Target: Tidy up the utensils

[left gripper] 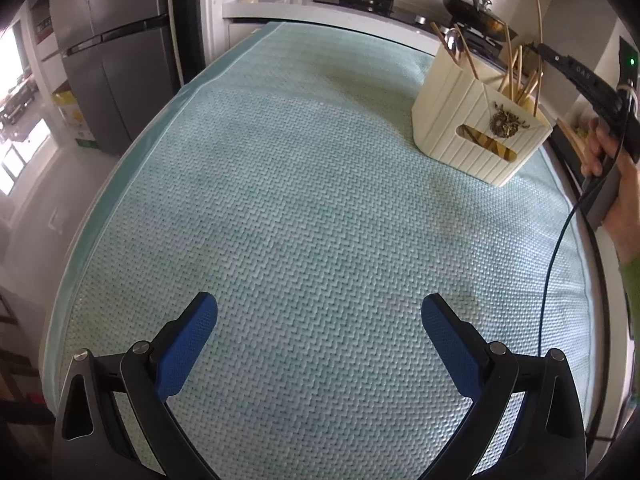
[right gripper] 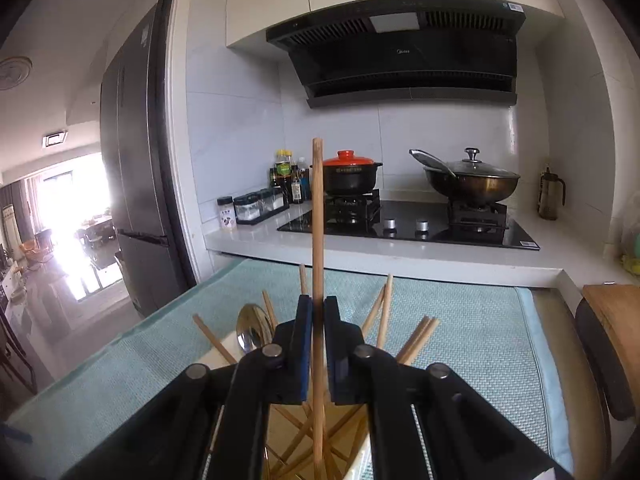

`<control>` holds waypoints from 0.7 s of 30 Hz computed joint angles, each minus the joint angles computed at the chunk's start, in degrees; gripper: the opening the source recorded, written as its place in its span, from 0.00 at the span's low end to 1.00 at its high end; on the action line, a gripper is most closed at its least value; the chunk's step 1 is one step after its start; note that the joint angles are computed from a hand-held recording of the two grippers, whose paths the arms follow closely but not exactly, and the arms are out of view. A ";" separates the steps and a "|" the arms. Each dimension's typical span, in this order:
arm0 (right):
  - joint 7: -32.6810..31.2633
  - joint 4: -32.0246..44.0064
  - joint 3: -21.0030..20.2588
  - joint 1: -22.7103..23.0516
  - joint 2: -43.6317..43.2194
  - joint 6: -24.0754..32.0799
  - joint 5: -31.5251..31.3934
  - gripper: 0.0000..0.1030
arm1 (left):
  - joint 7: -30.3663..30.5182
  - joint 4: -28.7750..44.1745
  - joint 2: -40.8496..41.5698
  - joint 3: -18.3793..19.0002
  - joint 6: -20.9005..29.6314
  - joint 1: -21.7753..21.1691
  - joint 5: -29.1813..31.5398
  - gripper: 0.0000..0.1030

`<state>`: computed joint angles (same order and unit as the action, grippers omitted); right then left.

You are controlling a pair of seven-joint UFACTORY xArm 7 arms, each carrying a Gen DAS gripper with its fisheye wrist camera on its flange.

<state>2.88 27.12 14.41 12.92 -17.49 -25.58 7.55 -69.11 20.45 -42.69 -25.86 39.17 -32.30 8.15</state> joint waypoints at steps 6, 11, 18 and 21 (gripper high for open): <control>0.77 -1.98 -1.75 0.62 -0.16 2.04 -1.48 0.07 | 0.20 2.64 2.29 -1.35 -0.62 1.47 2.29 0.99; 2.30 -2.32 -0.73 -0.82 -4.48 8.29 -2.42 0.07 | -0.18 5.72 1.40 -2.76 2.00 2.21 4.31 0.99; 7.44 -5.73 0.01 -1.75 -20.12 17.52 -4.10 0.60 | -0.78 8.96 -2.16 -5.00 5.73 2.17 5.55 0.99; 10.23 -7.56 1.01 -0.61 -31.34 26.82 -5.54 0.61 | -1.52 10.05 -4.22 -6.64 7.84 1.95 5.87 0.99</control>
